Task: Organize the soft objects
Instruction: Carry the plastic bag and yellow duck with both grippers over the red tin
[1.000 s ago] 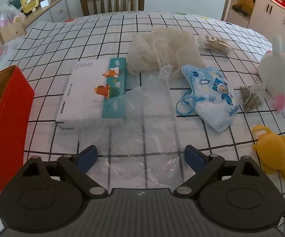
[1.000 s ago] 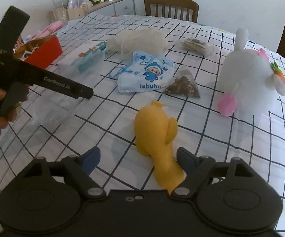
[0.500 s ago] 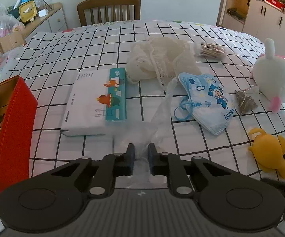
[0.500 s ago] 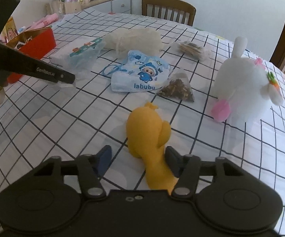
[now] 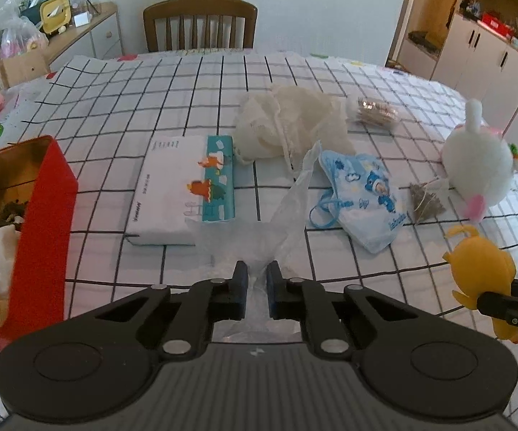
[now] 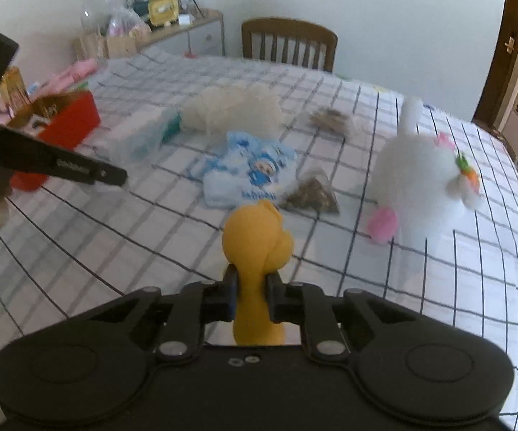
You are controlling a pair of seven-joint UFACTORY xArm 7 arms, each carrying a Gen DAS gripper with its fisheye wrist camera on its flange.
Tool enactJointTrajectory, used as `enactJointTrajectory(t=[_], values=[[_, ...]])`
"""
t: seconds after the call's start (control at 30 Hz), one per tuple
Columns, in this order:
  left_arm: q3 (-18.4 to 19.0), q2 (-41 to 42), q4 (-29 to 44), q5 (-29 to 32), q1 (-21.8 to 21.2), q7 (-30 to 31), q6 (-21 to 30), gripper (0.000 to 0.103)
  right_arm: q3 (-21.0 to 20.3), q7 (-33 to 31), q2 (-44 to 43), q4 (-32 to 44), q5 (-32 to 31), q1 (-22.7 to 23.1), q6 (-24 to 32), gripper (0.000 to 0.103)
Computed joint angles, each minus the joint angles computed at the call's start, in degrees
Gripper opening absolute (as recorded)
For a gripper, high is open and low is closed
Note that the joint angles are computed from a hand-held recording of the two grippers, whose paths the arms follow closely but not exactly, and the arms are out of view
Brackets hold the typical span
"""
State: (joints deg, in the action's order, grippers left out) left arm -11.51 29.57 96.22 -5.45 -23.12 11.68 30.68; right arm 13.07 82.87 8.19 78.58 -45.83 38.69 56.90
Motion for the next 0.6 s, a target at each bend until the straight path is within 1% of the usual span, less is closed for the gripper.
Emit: enactJointTrajectory(t=[0.27, 0.4, 0.6], values=[[-2.5, -4.2, -2.3, -5.6, 3.3, 5.2, 0.6, 0.011, -0.3, -0.5, 1.3, 5.6, -1.3, 0.8, -0.4, 0.015], [-2.8, -6.1, -3.1, -8.1, 4.5, 7.8, 1.3, 0.011, -1.0, -1.2, 3.2, 9.6, -1.9, 1.5, -0.6, 0.015], [-2.5, -8.3, -3.3, -11.4, 6.1, 11.2, 2.5, 0.011, -3.0, -4.3, 7.8, 17.5, -2.5, 3.7, -0.7, 0.015]])
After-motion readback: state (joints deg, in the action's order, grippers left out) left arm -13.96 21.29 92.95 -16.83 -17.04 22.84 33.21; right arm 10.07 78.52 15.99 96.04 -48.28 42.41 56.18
